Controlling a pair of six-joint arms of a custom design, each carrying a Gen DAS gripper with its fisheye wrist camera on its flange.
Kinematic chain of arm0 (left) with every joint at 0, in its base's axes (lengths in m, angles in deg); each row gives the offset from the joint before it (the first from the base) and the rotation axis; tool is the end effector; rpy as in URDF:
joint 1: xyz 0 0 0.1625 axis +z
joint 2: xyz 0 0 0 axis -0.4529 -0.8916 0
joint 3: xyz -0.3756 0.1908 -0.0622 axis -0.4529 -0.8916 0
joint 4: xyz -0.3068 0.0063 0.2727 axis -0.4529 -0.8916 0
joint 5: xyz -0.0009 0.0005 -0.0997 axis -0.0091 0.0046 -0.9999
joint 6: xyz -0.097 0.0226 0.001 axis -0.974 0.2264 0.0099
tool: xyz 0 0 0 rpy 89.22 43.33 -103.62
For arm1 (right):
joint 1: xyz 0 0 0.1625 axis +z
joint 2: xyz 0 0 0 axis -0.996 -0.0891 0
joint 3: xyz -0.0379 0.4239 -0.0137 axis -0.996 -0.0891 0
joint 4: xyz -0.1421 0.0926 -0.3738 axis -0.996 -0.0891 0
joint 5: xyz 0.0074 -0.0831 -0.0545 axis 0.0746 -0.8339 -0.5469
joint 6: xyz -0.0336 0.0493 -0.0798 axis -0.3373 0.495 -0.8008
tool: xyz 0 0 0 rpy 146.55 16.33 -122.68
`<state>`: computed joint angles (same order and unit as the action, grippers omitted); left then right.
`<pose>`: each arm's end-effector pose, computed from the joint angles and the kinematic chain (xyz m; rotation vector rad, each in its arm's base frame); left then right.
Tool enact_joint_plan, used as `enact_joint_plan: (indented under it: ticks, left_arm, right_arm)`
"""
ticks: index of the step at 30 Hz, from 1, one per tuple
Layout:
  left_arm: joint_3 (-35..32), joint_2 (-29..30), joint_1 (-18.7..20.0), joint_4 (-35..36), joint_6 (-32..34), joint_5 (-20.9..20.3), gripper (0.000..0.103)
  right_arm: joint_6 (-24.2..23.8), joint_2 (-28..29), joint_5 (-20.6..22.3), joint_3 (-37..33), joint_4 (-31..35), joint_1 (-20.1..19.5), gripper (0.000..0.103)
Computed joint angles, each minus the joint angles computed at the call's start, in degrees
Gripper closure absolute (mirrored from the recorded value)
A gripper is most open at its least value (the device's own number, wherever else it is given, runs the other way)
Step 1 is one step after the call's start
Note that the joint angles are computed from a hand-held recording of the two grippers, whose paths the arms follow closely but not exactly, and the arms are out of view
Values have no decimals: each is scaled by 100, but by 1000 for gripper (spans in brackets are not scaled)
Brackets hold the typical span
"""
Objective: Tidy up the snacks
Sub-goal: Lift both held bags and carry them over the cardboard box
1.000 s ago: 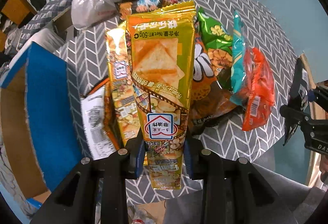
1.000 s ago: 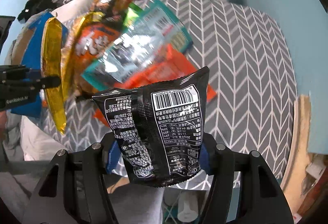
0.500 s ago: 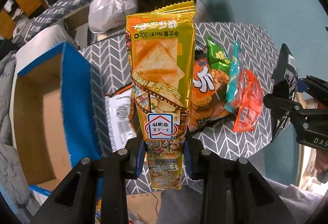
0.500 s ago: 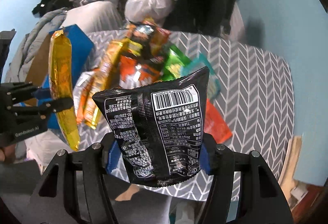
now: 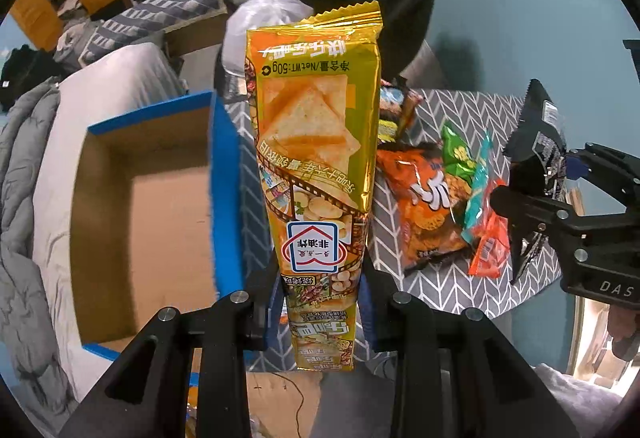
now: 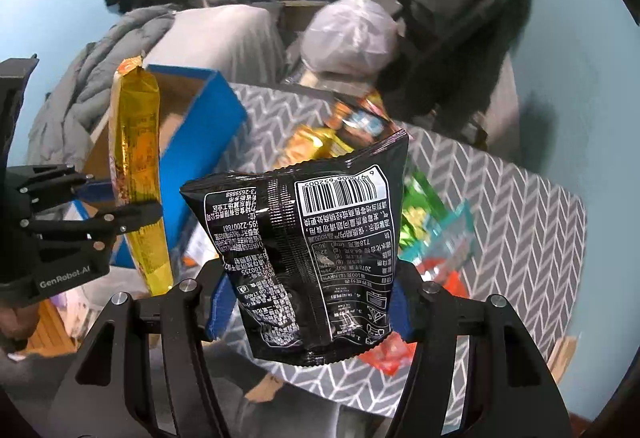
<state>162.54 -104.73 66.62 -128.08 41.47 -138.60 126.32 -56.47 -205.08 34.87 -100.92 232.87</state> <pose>-0.1904 -0.3911 0.3810 1.1521 2.2946 0.1129 0.4948 -0.2309 0.0923 -0.1427 -2.4003 0.6330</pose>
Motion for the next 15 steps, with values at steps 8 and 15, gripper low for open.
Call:
enact_joint_plan:
  ticks: [8, 15]
  left_arm:
    - [-332, -13, 215, 104, -24, 184, 71]
    - [-727, 78, 556, 129, 54, 333, 71]
  right_arm:
    - [-1104, 444, -77, -440, -625, -270, 41]
    - [-2074, 952, 46, -912, -1200, -473, 41]
